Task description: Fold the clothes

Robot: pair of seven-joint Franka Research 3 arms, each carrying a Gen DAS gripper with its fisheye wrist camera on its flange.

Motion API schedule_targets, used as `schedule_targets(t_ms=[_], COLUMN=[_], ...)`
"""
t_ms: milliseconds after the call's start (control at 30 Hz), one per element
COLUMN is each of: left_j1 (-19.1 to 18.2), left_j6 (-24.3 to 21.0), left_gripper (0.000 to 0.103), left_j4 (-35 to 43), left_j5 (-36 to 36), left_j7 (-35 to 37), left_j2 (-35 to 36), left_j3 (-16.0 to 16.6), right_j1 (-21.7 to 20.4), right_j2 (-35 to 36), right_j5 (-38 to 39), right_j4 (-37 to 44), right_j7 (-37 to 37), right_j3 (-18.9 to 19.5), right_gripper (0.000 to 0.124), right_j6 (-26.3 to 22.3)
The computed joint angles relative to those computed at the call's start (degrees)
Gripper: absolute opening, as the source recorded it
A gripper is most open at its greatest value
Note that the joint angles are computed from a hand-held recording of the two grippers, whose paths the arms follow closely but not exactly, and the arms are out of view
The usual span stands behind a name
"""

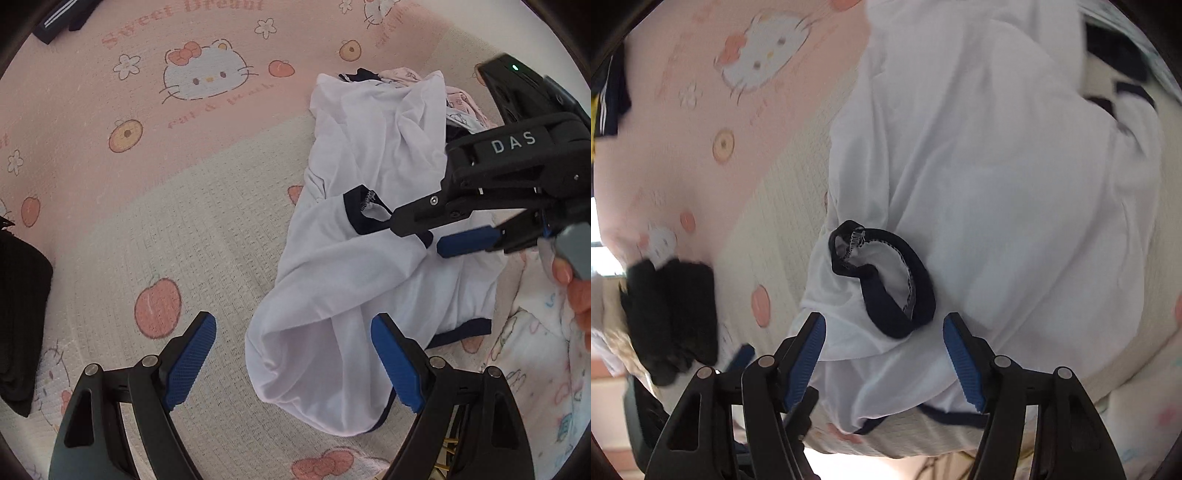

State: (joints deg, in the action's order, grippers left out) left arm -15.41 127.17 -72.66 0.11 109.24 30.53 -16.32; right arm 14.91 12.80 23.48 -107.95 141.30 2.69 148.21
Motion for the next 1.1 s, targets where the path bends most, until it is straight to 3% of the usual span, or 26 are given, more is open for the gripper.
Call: schedule_targets(t_ms=[200,367,433,500,567,633,767,867,967,1100], left_j1=[-1.25,-1.71,-1.82,-2.04,-2.42,-2.57,-2.41,-2.6,-2.89,-2.64], left_j6=[-1.17,-1.5,-1.02,-0.87,-1.24,-1.81,-2.79,-2.48,-1.43,1.8], left_gripper=[0.086,0.086,0.086,0.086,0.086,0.086,0.086,0.086,0.086,0.084], left_j4=[1.35,1.66,1.4,1.52,2.33,3.19,3.98,4.17,4.39,4.61], left_j5=[1.72,2.06,2.09,2.12,2.2,1.83,0.26,-0.07,-0.34,-2.04], left_j7=[-1.17,-1.09,-0.87,-0.95,-1.48,-1.88,-2.06,-1.67,-1.75,-2.77], left_j2=[1.32,1.72,1.68,1.88,2.46,3.05,3.59,3.65,3.94,4.91], left_j3=[0.48,0.23,0.09,0.03,0.08,-0.08,-0.7,-0.89,-0.95,-1.55], right_j1=[-1.65,-1.87,-1.73,-1.38,-1.09,-1.23,-1.92,-3.03,-3.63,-3.12], right_j2=[2.38,2.55,2.21,1.84,1.43,0.92,-0.17,-0.85,-0.1,-0.32], right_j5=[10.34,10.58,11.68,11.88,11.0,11.77,15.16,22.78,29.98,33.32], right_j4=[-1.8,-0.91,-1.77,-2.33,-3.02,-3.72,-4.63,-5.19,-3.86,-3.82], right_j7=[-6.6,-11.08,-11.44,-10.69,-10.3,-11.55,-16.83,-23.68,-29.13,-31.04], right_j3=[2.52,2.13,2.25,2.1,1.68,2.08,3.15,5.29,6.61,6.12], right_gripper=[0.066,0.066,0.064,0.051,0.03,0.02,0.019,0.019,0.019,0.019], right_j6=[6.52,4.9,6.36,6.89,7.25,8.7,12.25,15.12,16.48,16.72])
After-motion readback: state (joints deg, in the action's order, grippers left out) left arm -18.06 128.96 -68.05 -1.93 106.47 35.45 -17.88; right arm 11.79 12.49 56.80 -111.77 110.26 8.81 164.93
